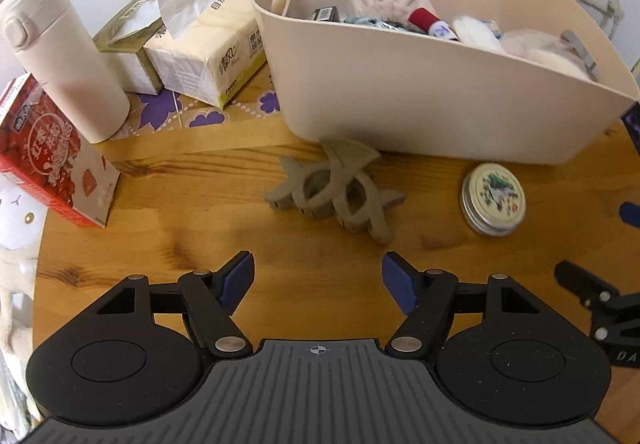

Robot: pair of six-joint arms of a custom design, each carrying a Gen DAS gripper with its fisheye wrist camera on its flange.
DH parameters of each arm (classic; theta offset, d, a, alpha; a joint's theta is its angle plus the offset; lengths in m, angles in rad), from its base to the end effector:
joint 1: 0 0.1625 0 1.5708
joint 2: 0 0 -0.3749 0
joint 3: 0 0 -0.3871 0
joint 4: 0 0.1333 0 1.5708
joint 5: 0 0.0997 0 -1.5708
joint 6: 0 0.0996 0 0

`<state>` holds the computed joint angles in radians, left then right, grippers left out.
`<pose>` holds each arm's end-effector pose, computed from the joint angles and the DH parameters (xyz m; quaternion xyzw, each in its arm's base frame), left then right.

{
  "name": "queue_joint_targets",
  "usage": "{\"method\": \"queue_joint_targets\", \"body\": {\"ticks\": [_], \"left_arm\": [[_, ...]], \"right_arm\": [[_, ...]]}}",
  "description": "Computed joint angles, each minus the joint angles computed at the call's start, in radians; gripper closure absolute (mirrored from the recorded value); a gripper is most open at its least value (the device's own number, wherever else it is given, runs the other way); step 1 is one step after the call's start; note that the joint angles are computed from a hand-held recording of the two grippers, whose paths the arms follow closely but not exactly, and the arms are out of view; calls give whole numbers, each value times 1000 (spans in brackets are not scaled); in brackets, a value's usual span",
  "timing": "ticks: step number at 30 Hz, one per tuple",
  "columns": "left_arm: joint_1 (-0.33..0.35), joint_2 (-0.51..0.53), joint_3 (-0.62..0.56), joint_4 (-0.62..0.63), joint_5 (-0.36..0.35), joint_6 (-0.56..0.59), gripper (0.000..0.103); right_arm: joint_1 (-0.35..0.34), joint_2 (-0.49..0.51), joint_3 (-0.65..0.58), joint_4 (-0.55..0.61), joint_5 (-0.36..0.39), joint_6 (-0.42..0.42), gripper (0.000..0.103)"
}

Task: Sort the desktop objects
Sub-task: 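Move both tools back over the table toward the grey ornament and round tin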

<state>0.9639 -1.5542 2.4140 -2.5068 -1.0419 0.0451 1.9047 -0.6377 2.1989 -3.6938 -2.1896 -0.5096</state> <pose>-0.0573 -0.4043 0.1659 0.2995 0.9169 -0.1077 0.2408 0.2131 -0.3839 -0.0169 0.2976 -0.8695 0.2374 0.3146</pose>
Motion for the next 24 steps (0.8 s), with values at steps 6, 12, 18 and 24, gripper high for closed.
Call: {"method": "queue_joint_targets", "body": {"ticks": [6, 12, 18, 24], "left_arm": [[23, 76, -33, -57, -18, 12, 31], [35, 136, -50, -105, -22, 12, 31], [51, 174, -74, -114, -39, 5, 30], [56, 205, -81, -159, -45, 50, 21]], "right_arm": [[-14, 36, -48, 23, 35, -36, 0], [-23, 67, -94, 51, 80, -76, 0], [-26, 94, -125, 70, 104, -63, 0], [-33, 117, -136, 67, 106, -68, 2]]}}
